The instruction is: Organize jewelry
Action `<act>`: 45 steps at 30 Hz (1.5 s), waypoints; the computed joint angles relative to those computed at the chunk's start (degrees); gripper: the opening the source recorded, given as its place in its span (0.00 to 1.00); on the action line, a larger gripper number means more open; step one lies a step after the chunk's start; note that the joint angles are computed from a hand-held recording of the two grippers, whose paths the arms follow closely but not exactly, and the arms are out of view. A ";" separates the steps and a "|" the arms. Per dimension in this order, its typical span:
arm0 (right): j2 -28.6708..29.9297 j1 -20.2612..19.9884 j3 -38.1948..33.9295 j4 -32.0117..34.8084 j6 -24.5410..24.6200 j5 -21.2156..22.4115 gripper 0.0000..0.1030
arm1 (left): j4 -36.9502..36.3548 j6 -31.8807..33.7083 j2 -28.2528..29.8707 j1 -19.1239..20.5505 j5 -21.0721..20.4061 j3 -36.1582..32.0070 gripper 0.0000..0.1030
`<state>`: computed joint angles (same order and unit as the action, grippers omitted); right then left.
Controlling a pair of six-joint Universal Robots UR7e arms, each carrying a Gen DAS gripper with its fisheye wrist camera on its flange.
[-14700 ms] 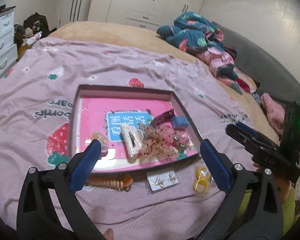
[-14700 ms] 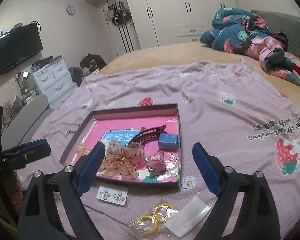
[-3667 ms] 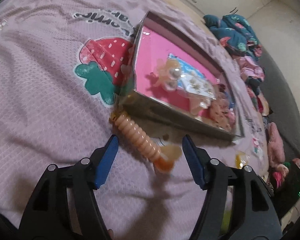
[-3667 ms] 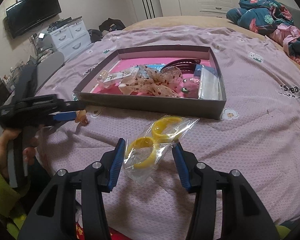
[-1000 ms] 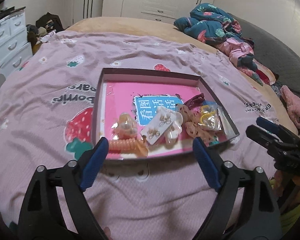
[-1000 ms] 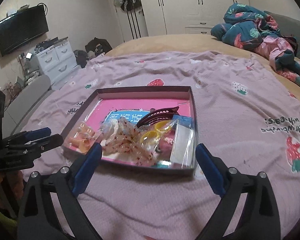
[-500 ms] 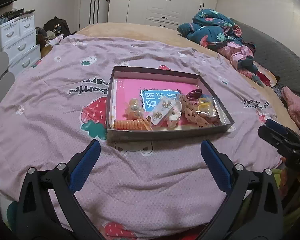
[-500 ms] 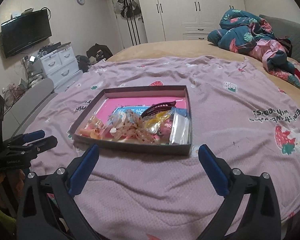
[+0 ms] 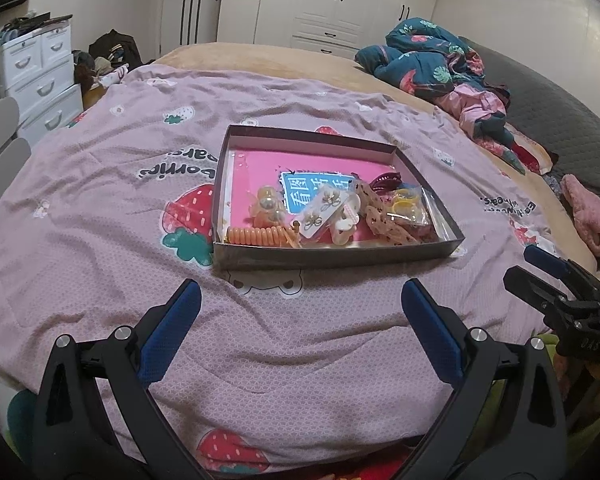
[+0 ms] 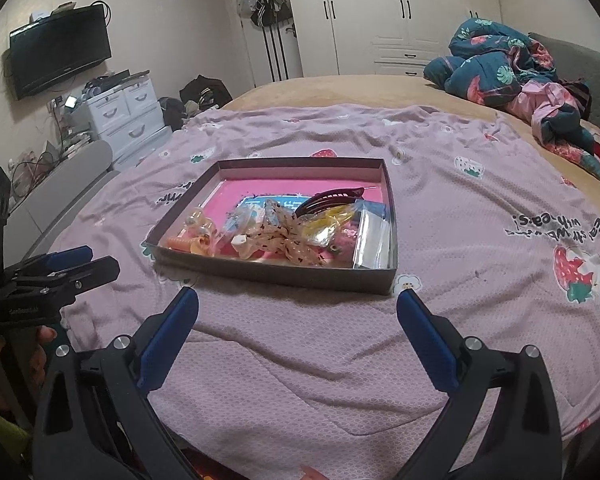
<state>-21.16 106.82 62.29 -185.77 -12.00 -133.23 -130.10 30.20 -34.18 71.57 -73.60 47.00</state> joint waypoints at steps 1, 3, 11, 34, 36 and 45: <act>-0.05 0.00 0.09 0.03 0.06 0.03 0.96 | -0.10 -0.05 -0.09 -0.01 0.12 0.14 0.91; 0.04 0.00 -0.07 0.10 0.02 0.00 0.96 | 0.07 -0.19 0.02 -0.04 0.46 -0.10 0.91; 0.15 0.05 -0.20 0.25 0.04 -0.12 0.96 | -0.34 -0.31 0.21 -0.30 1.60 -0.58 0.91; 0.33 0.14 -0.69 0.77 0.03 -0.30 0.96 | 0.56 -0.54 0.52 -0.30 1.17 -2.10 0.91; 0.36 0.15 -0.70 0.58 -0.05 -0.32 0.96 | 0.80 -0.70 0.57 -0.27 1.05 -2.30 0.91; 0.49 0.21 -0.95 0.72 -0.43 -0.28 0.96 | 0.81 -1.05 0.51 -0.39 1.52 -2.29 0.91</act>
<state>-20.67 107.03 61.34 -185.05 -12.43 -133.51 -129.29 29.14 -33.67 71.19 -72.08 44.71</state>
